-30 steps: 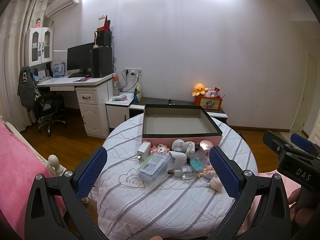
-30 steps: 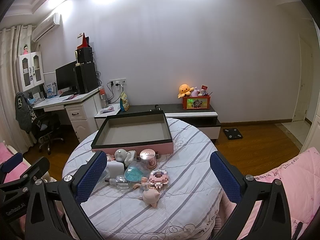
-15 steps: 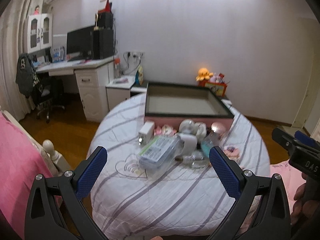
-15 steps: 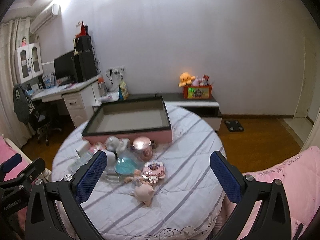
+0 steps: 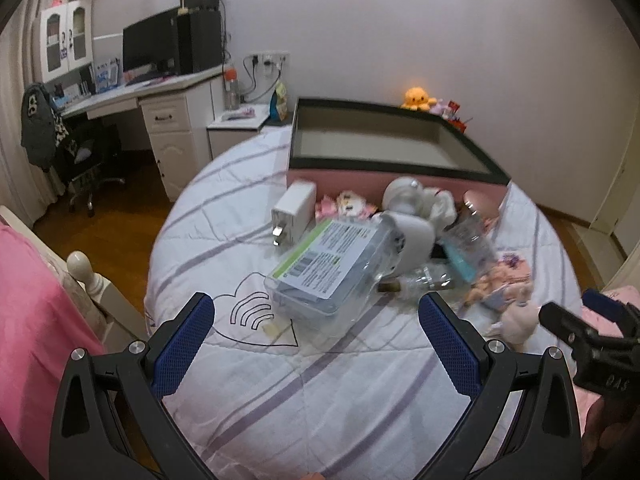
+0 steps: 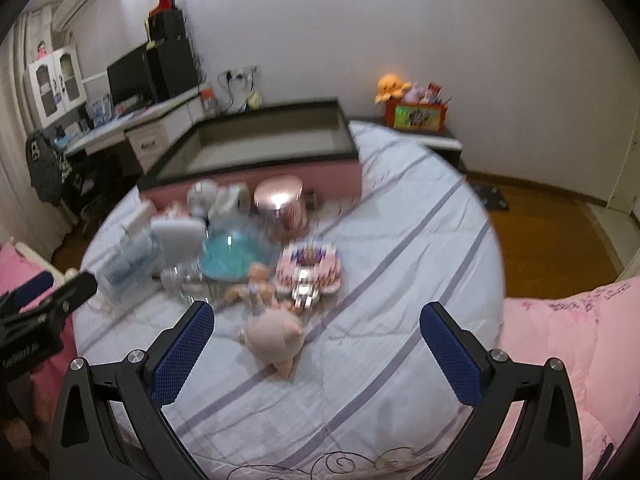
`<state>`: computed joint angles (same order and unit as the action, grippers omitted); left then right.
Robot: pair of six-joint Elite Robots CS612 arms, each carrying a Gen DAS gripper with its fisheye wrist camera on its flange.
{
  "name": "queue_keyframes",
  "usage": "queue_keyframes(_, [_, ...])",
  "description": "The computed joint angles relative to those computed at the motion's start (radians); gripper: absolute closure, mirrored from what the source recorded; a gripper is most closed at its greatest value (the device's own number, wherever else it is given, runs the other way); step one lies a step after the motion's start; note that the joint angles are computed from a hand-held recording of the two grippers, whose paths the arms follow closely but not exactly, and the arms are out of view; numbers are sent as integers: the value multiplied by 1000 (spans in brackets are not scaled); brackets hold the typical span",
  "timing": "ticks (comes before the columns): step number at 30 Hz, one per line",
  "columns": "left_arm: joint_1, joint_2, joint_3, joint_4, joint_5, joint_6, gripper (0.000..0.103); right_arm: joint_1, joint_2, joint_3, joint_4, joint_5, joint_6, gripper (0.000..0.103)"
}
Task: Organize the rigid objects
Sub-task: 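Grasp the clear labeled plastic box with left tool while right tool grasps the pink pig figurine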
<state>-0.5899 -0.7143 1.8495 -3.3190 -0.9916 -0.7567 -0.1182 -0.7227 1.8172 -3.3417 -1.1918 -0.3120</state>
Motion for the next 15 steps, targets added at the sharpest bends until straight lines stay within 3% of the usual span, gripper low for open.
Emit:
queue_keyframes(7, [36,36,-48,41,-63,21,0,16,30,-50,122,4,-52,1])
queue_keyframes(13, [68,59,-83,49,-137,63,1,24,47,-74,152,4,-93,21])
queue_keyframes(15, [78,66,-89,33,-179,83,6,20,45,-76,165,33,-106,35])
